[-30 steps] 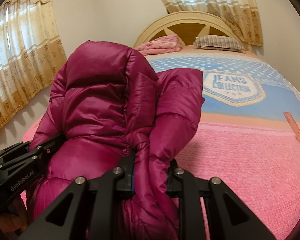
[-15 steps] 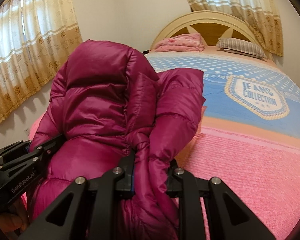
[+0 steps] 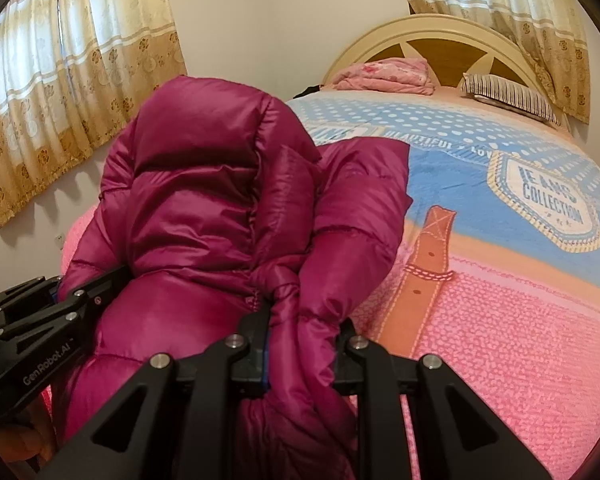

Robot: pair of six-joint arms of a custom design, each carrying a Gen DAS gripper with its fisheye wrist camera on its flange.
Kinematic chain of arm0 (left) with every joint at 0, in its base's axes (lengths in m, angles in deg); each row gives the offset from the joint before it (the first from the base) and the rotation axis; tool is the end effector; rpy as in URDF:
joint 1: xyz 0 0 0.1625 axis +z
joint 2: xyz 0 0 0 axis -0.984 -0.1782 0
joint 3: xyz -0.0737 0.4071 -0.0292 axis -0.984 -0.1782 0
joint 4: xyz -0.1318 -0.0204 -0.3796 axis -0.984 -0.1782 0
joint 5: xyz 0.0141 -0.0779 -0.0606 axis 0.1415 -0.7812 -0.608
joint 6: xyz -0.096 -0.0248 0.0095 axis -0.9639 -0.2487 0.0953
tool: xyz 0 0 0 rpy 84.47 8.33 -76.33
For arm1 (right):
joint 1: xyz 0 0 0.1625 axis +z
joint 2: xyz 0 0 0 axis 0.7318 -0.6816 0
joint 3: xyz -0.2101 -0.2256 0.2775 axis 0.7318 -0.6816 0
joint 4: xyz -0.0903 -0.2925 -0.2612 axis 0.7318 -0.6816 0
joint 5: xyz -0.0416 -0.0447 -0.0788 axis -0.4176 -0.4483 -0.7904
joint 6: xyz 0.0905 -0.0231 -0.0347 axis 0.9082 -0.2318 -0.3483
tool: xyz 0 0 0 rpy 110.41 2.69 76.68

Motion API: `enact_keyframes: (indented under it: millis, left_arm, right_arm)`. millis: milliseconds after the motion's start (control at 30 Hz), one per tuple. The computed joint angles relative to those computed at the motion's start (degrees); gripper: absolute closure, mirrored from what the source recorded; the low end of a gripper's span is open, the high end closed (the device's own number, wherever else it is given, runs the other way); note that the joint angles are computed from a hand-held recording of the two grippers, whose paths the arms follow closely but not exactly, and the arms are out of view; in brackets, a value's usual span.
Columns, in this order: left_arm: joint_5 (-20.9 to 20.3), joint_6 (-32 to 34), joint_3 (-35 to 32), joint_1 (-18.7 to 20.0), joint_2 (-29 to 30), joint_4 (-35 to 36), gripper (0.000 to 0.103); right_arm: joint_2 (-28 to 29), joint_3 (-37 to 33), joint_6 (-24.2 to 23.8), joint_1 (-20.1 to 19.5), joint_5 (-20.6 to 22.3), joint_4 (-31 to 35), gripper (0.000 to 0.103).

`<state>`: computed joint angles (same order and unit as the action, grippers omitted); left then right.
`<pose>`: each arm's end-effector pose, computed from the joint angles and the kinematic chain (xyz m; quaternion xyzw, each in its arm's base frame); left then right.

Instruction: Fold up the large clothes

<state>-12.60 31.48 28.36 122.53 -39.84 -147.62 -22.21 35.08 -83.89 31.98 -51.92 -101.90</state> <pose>-0.2275 -0.5202 0.0303 0.0441 0.8112 -0.4457 0.3760 0.0357 -0.5472 0.2000 0.3583 -0.8782 0.2811 0.1461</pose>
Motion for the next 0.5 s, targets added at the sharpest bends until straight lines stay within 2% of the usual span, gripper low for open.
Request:
enact_keyframes:
  millis: [500]
  left_arm:
    - [-3.7,-0.5,0.4,3.1,0.4,-2.4,0.079]
  right_arm:
    - [2.5,-1.6,0.1,0.8,-2.9,0.4,0.082]
